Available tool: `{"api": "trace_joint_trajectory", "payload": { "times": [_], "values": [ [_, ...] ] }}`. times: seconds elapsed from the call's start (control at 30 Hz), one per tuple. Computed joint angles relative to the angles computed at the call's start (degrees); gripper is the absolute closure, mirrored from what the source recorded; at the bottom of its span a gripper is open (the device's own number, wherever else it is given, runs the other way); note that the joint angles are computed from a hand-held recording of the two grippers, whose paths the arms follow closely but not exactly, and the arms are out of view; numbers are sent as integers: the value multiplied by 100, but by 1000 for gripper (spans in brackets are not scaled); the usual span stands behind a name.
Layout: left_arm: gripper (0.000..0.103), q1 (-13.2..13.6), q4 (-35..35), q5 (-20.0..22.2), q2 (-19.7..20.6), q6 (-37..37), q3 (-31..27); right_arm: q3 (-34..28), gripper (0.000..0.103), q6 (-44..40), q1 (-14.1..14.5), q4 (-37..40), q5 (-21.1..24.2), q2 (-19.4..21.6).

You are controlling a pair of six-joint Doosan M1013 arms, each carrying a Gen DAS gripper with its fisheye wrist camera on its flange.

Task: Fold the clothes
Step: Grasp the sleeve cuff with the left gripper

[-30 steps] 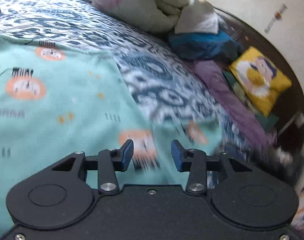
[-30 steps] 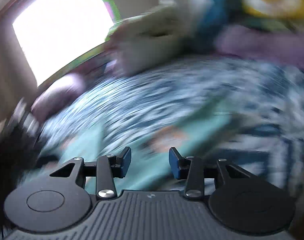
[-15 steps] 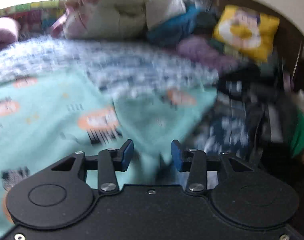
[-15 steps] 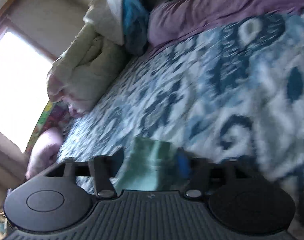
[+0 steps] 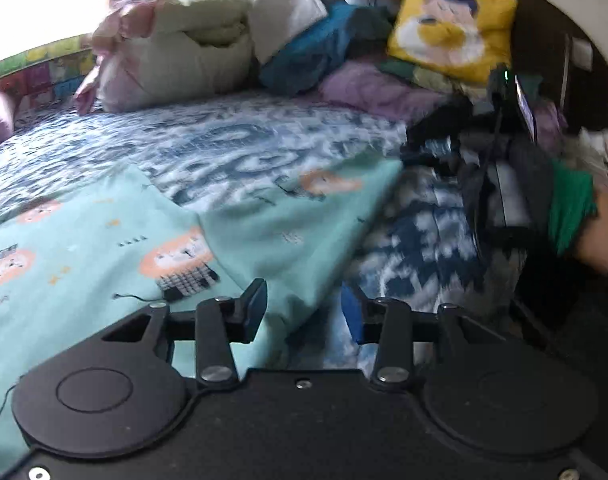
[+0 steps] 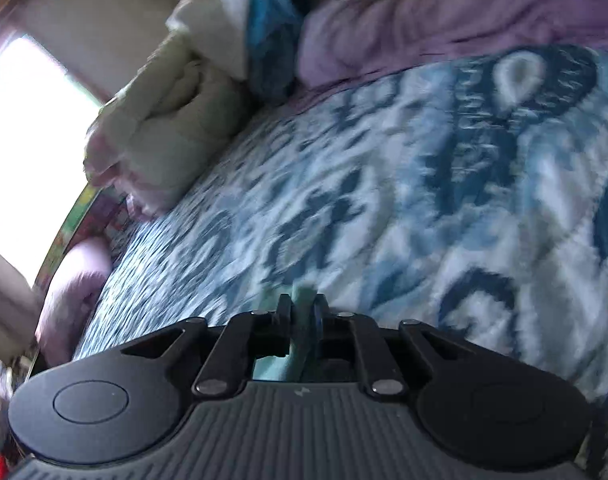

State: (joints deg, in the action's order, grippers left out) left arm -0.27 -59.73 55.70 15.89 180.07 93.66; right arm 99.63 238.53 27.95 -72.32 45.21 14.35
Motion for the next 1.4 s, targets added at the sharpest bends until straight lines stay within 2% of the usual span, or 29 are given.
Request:
{"api": "trace_joint_trajectory", "payload": {
  "times": [0.03, 0.1, 0.17, 0.2, 0.27, 0.3, 0.33, 0.47, 0.6, 0.7, 0.87, 1.0, 1.07, 1.13, 1.2, 1.33, 1.4],
  "values": [
    [57, -45, 290, 12, 36, -141, -39, 54, 87, 234, -7, -81, 25, -12],
    [59, -23, 270, -85, 11, -242, -9, 159, 84, 579, 7, -295, -5, -55],
    [57, 68, 154, 186, 25, -576, -131, 163, 84, 382, 51, -289, -26, -83],
    [55, 90, 105, 182, -6, -597, -135, 169, 82, 301, 78, -325, -48, -98],
    [44, 111, 41, -10, -85, -493, -115, 184, 70, 132, 178, -314, -41, -150],
    [43, 129, -8, -68, -99, -477, -126, 198, 60, 92, 230, -305, -34, -179],
    [42, 137, 2, -128, -97, -561, -152, 231, 54, 111, 294, -311, -58, -221],
    [42, 153, -48, -185, -119, -477, -165, 285, 54, 214, 543, -288, -76, -298],
    [42, 28, -15, -386, -320, 256, 82, 290, 54, 398, 627, -231, -269, -248],
    [42, -87, 126, -382, -372, 307, 138, 268, 54, 537, 629, -437, -199, -214],
    [42, -524, 691, -719, -387, 281, 96, 418, 54, 1503, 517, -904, -288, -291],
    [42, -927, 920, -1261, -384, 513, 145, 441, 48, 890, 484, -767, -170, -411],
    [46, -1132, 1029, -1531, -371, 674, 179, 572, 46, 992, 422, -868, -375, -501],
    [49, -1338, 1083, -1908, -376, 938, 262, 721, 46, 1246, 359, -982, -593, -588],
    [52, -1553, 1004, -2361, -389, 1344, 373, 874, 46, 1583, 339, -1147, -569, -686],
    [55, -1942, 779, -3170, -345, 1935, 495, 1186, 44, 2410, 369, -1577, -249, -870],
    [55, -2107, 657, -3515, -288, 2221, 513, 1275, 43, 2541, 377, -1542, -140, -915]
  ]
}}
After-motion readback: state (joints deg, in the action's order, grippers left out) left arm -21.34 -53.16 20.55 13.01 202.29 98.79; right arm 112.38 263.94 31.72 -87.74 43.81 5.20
